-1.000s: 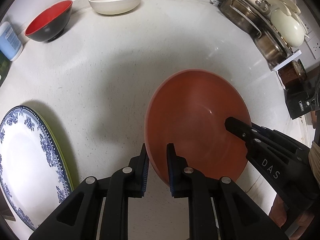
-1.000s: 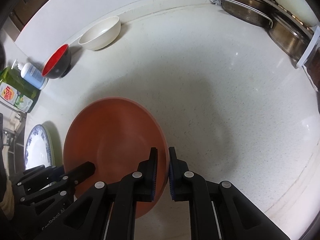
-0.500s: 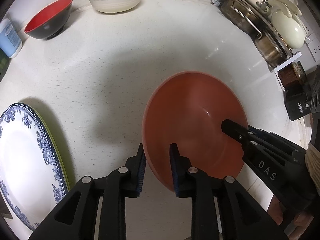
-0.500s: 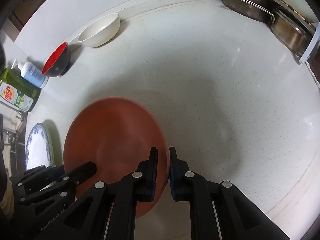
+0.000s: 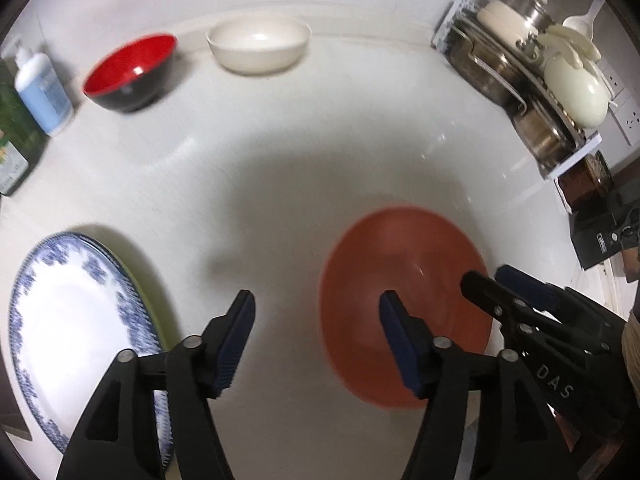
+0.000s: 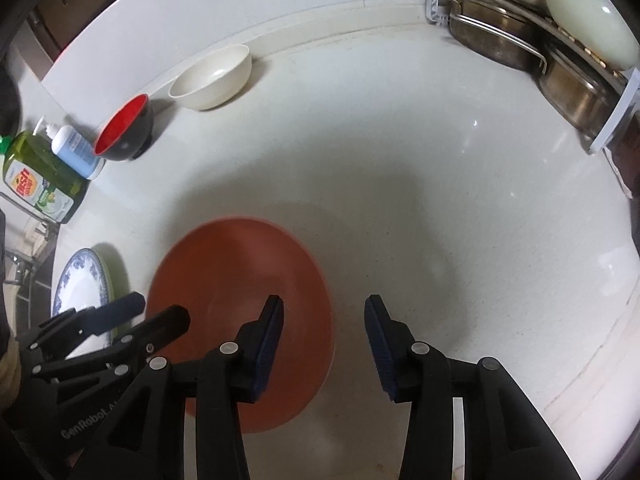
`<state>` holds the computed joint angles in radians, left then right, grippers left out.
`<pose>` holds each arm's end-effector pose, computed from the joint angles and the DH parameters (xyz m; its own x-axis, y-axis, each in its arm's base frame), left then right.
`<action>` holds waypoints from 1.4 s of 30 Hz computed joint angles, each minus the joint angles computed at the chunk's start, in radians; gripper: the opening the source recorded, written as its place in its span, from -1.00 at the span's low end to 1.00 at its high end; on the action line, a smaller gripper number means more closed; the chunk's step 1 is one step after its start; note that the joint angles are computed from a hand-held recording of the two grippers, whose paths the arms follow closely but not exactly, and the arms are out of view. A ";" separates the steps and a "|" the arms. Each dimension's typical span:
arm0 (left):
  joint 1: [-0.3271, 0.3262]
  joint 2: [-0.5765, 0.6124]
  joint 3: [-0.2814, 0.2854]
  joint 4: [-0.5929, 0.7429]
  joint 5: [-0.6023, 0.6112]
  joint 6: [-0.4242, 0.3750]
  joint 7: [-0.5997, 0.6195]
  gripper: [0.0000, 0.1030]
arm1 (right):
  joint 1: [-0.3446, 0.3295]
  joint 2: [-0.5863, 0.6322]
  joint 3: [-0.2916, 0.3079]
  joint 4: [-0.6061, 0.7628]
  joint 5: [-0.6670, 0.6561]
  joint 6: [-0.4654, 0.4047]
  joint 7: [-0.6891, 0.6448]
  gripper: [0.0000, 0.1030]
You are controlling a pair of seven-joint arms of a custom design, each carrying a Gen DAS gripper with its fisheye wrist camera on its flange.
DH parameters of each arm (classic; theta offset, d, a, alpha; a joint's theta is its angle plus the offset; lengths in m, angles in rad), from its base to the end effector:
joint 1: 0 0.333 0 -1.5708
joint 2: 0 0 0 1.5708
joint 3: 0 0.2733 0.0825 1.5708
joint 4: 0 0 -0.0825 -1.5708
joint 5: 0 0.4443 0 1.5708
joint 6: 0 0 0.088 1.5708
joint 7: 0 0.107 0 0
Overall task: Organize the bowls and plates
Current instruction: 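Lower the pink bowl onto the counter and open both grippers, then move both grippers to the rim of the white bowl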
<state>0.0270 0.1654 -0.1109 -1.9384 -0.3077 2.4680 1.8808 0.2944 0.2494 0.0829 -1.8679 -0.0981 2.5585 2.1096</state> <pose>0.6690 -0.0540 0.3662 -0.2129 -0.9627 0.1671 -0.9108 0.1336 -0.3907 0.6465 0.2553 0.3584 -0.0631 -0.9844 -0.1642 -0.9088 0.1247 -0.3981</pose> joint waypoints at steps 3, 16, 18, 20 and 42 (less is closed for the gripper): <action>-0.005 -0.021 0.001 -0.022 0.013 0.060 0.004 0.42 | 0.008 -0.021 -0.005 -0.009 -0.029 0.004 0.014 -0.04; 0.014 -0.067 0.012 -0.033 0.001 0.227 0.068 0.61 | 0.020 -0.027 -0.008 0.044 -0.109 0.057 0.019 -0.03; 0.018 -0.054 0.015 -0.005 -0.007 0.218 0.068 0.61 | 0.023 -0.013 -0.008 0.070 -0.113 0.064 0.013 -0.03; 0.020 -0.046 0.016 0.014 -0.004 0.219 0.063 0.61 | 0.025 0.006 -0.008 0.101 -0.117 0.068 0.006 -0.03; 0.042 0.343 0.017 0.602 0.116 0.017 0.056 0.61 | 0.050 0.468 -0.036 0.820 -0.071 -0.136 -0.132 -0.03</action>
